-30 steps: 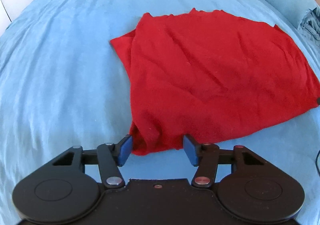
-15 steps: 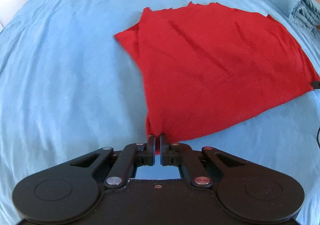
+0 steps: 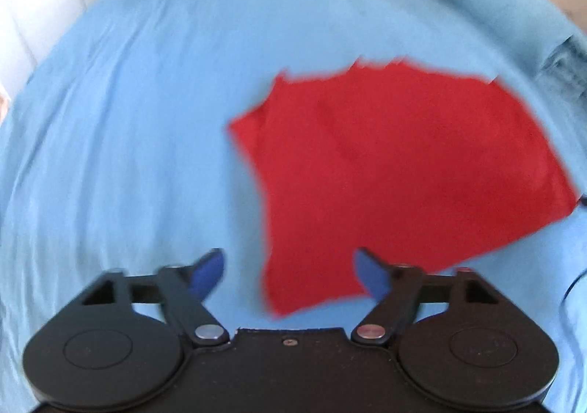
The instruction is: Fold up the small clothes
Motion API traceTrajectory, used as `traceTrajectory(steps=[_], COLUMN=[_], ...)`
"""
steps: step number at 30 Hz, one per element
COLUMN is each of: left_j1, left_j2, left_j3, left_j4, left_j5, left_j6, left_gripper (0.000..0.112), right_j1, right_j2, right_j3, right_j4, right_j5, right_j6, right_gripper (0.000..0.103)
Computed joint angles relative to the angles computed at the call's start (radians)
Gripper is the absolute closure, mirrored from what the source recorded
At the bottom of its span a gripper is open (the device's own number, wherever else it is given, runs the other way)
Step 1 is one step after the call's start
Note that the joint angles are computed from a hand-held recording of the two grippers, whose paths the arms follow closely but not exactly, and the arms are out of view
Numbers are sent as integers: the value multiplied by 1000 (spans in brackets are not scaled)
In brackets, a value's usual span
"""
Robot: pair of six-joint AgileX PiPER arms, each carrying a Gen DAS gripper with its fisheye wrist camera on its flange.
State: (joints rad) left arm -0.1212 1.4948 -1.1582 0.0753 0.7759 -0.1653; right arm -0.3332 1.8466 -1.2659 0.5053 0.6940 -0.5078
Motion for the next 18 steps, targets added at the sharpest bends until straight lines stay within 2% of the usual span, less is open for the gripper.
traceTrajectory(steps=[2, 5, 8, 10, 11, 14, 15, 18], left_j1=[-61, -128, -154, -171, -176, -181, -187, -229], left_j2=[36, 150, 278, 358, 397, 485, 509, 529], left_j3=[-66, -186, -294, -360, -392, -468, -490, -509], left_j4=[-4, -50, -151, -186, -205, -234, -222, -84], left_j5=[-14, -37, -70, -87, -92, -92, -91, -92], left_j6=[-29, -21, 61, 105, 127, 133, 101, -106], left_gripper=[17, 16, 16, 17, 17, 17, 17, 17], right_j1=[11, 29, 19, 0, -13, -36, -50, -96], right_j2=[-30, -65, -50, 15, 74, 211, 228, 177], right_j3=[26, 94, 102, 31, -43, -218, -232, -114], right_j4=[-17, -11, 92, 142, 139, 82, 99, 241], right_j5=[5, -75, -128, -70, -3, 155, 171, 111], right_j6=[46, 83, -71, -177, -202, -110, -80, -81], right_gripper=[23, 23, 22, 20, 20, 20, 20, 20])
